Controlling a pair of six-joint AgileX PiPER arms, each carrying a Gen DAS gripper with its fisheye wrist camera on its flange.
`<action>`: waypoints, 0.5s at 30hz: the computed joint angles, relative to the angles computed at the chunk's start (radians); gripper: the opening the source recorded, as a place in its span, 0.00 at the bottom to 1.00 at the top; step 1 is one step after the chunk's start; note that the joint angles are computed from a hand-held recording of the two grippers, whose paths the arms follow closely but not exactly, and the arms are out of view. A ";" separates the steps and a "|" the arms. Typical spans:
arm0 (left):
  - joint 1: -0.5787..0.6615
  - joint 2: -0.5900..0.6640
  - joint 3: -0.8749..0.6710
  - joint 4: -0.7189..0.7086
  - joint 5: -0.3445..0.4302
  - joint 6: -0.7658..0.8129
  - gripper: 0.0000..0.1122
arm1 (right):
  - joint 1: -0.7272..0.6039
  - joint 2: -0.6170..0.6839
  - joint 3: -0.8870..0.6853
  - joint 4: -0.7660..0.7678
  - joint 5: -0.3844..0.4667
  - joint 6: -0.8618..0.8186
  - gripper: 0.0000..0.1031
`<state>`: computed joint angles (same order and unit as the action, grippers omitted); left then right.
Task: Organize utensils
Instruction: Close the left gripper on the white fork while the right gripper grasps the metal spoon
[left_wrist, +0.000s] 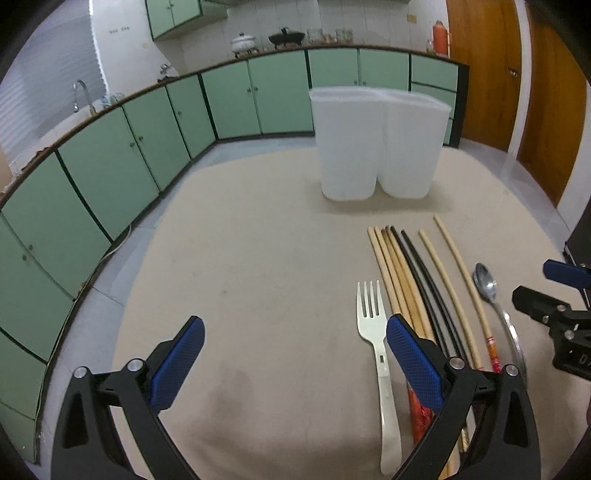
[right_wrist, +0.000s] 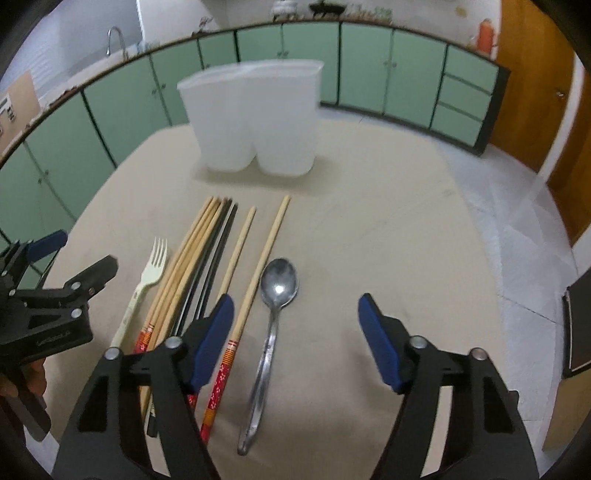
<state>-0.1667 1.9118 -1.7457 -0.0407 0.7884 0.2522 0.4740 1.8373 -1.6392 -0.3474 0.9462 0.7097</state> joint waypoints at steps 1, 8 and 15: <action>0.000 0.015 -0.013 -0.004 0.010 0.003 0.85 | -0.008 0.018 -0.013 0.021 0.004 -0.020 0.60; 0.001 0.068 -0.048 -0.028 0.048 0.030 0.85 | -0.046 0.070 -0.042 0.092 0.009 -0.091 0.54; -0.009 0.105 -0.074 -0.023 0.058 0.044 0.85 | -0.041 0.088 -0.045 0.049 0.014 -0.078 0.52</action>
<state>-0.1758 2.0169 -1.8193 -0.0637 0.8467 0.2959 0.4329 1.9253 -1.6840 -0.2980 0.9601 0.6315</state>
